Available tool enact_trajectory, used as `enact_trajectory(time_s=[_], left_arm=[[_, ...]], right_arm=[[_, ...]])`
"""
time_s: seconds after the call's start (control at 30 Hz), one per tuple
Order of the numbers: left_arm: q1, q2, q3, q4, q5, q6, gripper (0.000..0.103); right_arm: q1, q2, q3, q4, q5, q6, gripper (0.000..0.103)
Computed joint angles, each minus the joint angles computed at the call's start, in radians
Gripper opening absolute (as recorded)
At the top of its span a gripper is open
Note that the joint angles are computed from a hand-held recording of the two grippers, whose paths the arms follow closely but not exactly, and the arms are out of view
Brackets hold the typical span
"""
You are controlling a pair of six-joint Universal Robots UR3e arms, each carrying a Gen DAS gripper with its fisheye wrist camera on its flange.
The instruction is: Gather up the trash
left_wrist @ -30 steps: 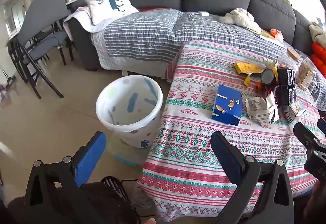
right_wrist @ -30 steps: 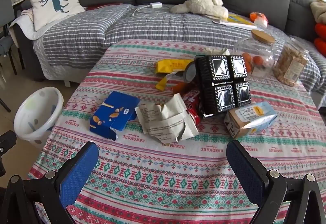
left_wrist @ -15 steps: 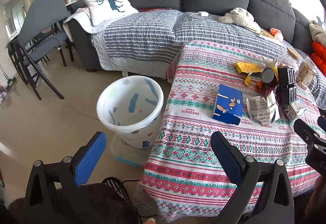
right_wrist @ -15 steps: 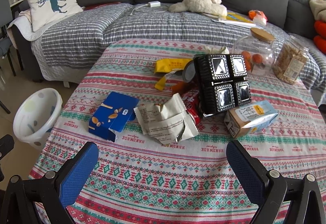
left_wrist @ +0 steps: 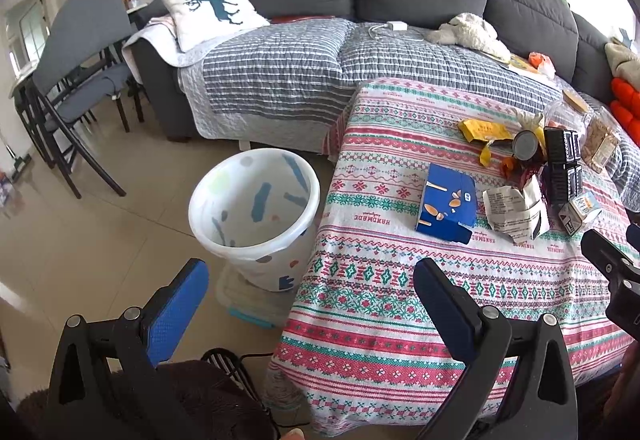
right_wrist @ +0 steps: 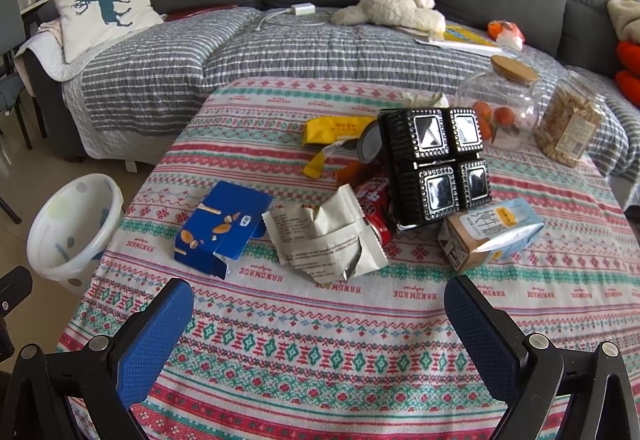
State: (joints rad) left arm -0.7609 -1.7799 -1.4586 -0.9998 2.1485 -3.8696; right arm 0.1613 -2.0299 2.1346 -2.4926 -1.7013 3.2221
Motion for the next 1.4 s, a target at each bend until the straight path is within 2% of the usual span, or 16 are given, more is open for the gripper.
enact_trajectory(time_s=[1.4], left_arm=[[0.005,0.012,-0.030,0.005,0.002,-0.001,0.103]], right_arm=[[-0.011,-0.030,0.014,0.023,0.012,-0.005,0.103]])
